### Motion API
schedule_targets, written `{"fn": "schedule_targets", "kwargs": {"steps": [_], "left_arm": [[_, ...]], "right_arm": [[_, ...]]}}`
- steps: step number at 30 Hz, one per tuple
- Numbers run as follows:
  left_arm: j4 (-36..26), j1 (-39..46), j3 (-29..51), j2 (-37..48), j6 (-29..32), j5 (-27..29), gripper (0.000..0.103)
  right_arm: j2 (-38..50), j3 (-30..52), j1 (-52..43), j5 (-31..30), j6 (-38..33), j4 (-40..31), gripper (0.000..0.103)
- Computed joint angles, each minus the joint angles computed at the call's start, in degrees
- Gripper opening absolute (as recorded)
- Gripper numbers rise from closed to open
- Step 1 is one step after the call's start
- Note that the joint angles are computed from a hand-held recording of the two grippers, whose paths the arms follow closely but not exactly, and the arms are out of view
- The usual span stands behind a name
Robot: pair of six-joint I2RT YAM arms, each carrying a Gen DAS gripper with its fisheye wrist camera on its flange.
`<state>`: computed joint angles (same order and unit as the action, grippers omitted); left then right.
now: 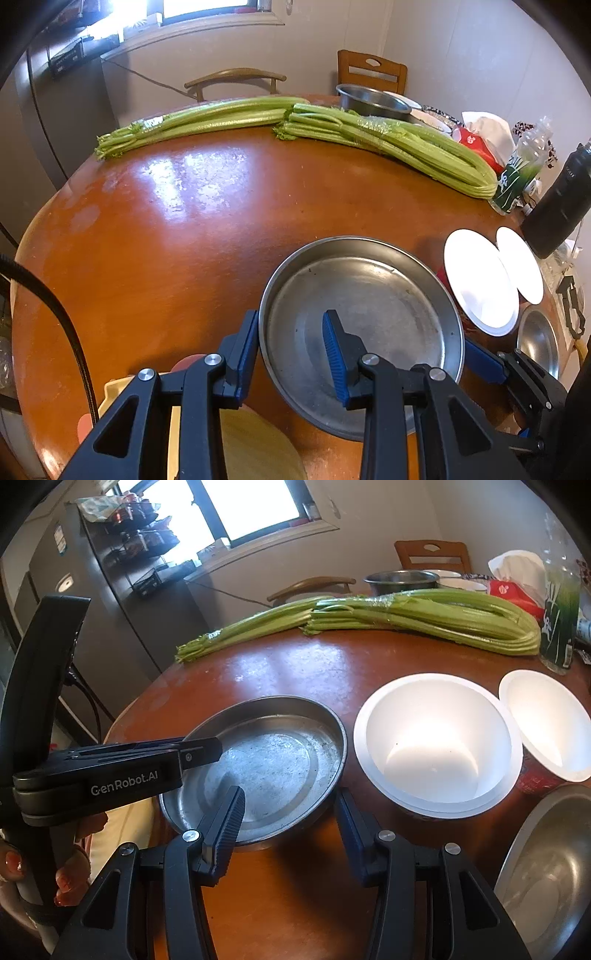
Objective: Organize plates and bowls
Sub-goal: 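Lift the steel tray with the left gripper and carry it over the cream plate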
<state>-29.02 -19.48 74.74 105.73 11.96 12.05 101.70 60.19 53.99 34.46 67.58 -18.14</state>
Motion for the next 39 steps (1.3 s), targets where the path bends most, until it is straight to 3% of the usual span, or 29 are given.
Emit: {"fn": "schedule_targets", "kwargs": {"steps": [23, 39], "left_arm": [[-0.22, 10.38, -10.72, -17.01, 2.56, 5.48, 0.035], [0.21, 20.72, -17.09, -24.24, 5.18, 8.57, 0.035]], "right_arm": [[4.74, 15.78, 8.55, 7.44, -2.25, -11.09, 0.052], [13.28, 28.1, 11.18, 6.48, -7.36, -13.81, 0.052]]}}
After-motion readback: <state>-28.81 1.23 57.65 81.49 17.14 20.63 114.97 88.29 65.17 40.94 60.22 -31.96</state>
